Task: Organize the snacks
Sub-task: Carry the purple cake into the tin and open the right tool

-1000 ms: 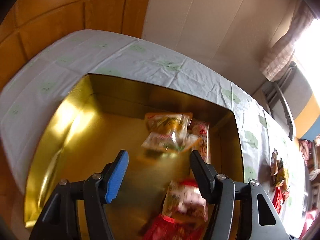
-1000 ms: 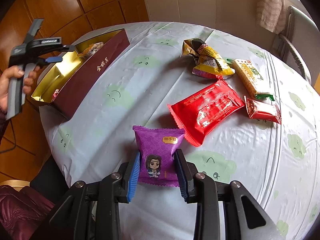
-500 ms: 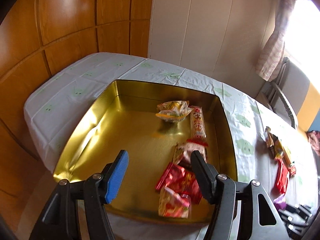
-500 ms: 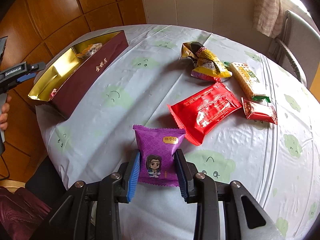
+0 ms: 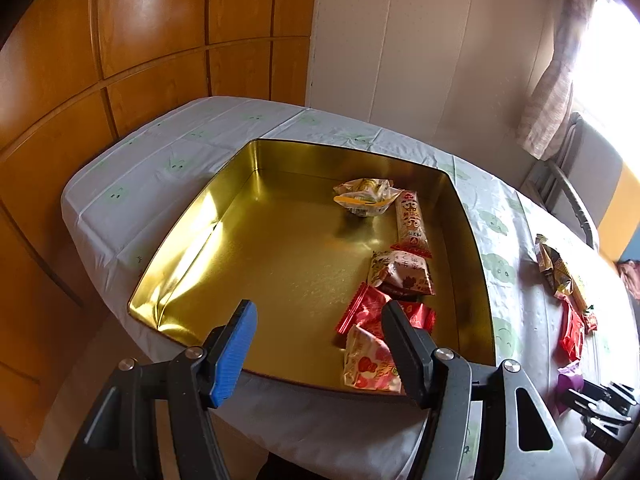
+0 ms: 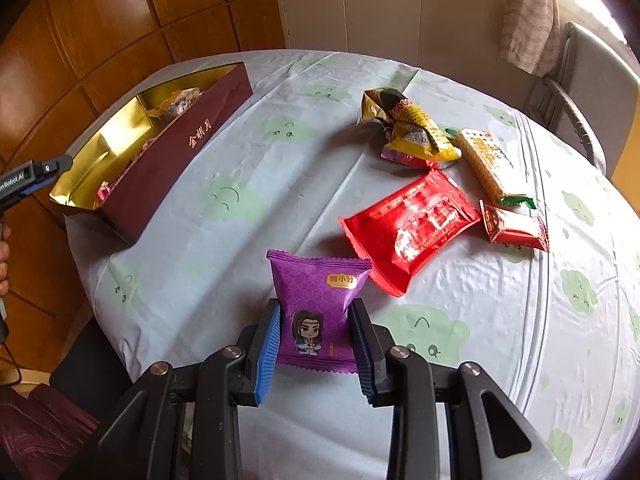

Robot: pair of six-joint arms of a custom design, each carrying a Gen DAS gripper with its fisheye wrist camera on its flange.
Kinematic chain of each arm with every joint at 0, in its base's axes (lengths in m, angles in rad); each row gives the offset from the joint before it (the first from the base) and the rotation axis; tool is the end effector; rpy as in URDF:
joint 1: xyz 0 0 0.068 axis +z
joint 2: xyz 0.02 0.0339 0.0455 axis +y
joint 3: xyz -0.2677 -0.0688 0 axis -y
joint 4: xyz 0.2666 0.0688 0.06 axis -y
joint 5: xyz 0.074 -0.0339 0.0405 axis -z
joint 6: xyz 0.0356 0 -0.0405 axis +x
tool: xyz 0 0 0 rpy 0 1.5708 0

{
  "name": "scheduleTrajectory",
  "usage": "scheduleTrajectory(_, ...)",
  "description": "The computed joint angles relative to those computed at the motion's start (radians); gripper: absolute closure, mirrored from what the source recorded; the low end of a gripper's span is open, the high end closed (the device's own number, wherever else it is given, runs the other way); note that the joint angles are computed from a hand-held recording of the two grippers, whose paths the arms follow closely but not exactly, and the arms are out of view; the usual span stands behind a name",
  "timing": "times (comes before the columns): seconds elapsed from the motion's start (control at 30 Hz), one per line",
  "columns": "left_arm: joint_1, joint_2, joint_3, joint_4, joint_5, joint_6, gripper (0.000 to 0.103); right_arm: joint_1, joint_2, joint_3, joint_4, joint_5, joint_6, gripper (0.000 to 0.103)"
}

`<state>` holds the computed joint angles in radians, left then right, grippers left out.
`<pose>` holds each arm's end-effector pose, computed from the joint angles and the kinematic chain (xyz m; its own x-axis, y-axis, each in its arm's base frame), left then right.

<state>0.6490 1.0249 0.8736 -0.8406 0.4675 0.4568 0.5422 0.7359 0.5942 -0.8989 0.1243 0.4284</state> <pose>0.1782 0.1150 0.2729 -0.7498 -0.0746 -0.6574 -0.0138 0.9952 -0.0972 0.1301 0.0732 0.2206 -0.8626 -0.0384 -0.5044 -0.1099 0.9875 0.1128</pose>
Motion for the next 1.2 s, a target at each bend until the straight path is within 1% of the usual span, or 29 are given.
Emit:
scheduleTrajectory(0.17,0.033,0.015,0.002,0.002,0.014,0.012,0.038,0.032,0.038,0.071,0.028,-0.014,-0.001,0.069)
scheduleTrajectory(0.3,0.057,0.028,0.002,0.015,0.019,0.012,0.038,0.08,0.14,0.163,0.084,-0.028,-0.028,0.069)
scheduleTrajectory(0.43,0.08,0.046,0.005,0.024,0.02,0.012,0.038,0.133,0.308,0.287,0.16,-0.054,-0.06,0.069)
scheduleTrajectory(0.63,0.113,0.066,0.009,0.044,0.028,0.019,0.038,0.171,0.591,0.507,0.231,-0.089,-0.103,0.069)
scheduleTrajectory(0.83,0.141,0.097,0.02,0.047,0.036,0.028,0.038,0.166,0.893,0.761,0.233,-0.135,-0.106,0.069)
scheduleTrajectory(0.93,0.155,0.116,0.029,0.047,0.04,0.029,0.038,0.152,0.981,0.83,0.232,-0.167,-0.09,0.066)
scheduleTrajectory(1.03,0.162,0.129,0.034,0.048,0.039,0.027,0.038,0.154,1.032,0.868,0.217,-0.141,-0.075,0.065)
scheduleTrajectory(1.2,0.163,0.136,0.03,0.054,0.037,0.033,0.038,0.159,0.982,0.793,0.234,-0.11,-0.061,0.065)
